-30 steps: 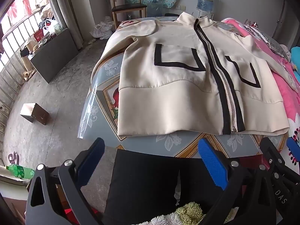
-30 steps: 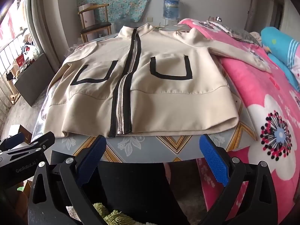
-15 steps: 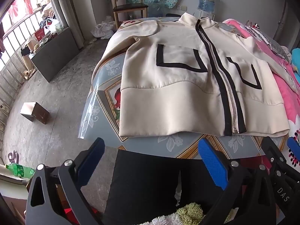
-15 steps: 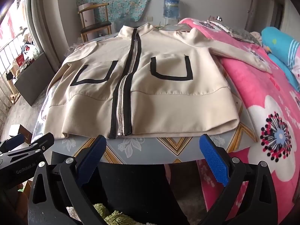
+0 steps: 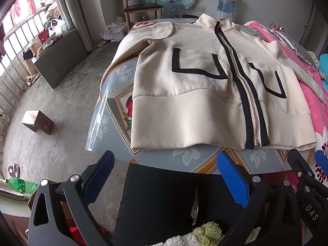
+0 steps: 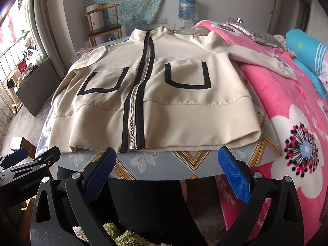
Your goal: Fold large clothes
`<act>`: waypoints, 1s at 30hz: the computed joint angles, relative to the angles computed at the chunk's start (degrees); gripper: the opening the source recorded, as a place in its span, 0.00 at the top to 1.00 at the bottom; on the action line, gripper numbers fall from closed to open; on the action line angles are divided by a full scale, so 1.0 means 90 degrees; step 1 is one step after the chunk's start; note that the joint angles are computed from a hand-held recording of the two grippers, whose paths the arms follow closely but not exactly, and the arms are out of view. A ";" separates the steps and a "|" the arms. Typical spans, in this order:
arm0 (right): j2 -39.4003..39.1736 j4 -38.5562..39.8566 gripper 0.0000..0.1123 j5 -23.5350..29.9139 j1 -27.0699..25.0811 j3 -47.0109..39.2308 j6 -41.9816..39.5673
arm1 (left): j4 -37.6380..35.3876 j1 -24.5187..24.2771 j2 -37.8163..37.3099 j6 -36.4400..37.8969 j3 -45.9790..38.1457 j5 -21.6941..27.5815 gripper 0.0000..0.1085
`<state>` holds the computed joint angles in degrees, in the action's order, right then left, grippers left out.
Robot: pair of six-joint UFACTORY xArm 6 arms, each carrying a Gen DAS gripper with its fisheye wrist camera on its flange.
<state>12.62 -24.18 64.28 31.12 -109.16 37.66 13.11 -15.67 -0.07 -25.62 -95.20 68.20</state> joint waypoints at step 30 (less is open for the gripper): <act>-0.0002 -0.0034 0.14 0.0057 0.0002 -0.0075 0.0025 | 0.0012 0.0017 -0.0024 0.0003 0.0032 0.0021 0.10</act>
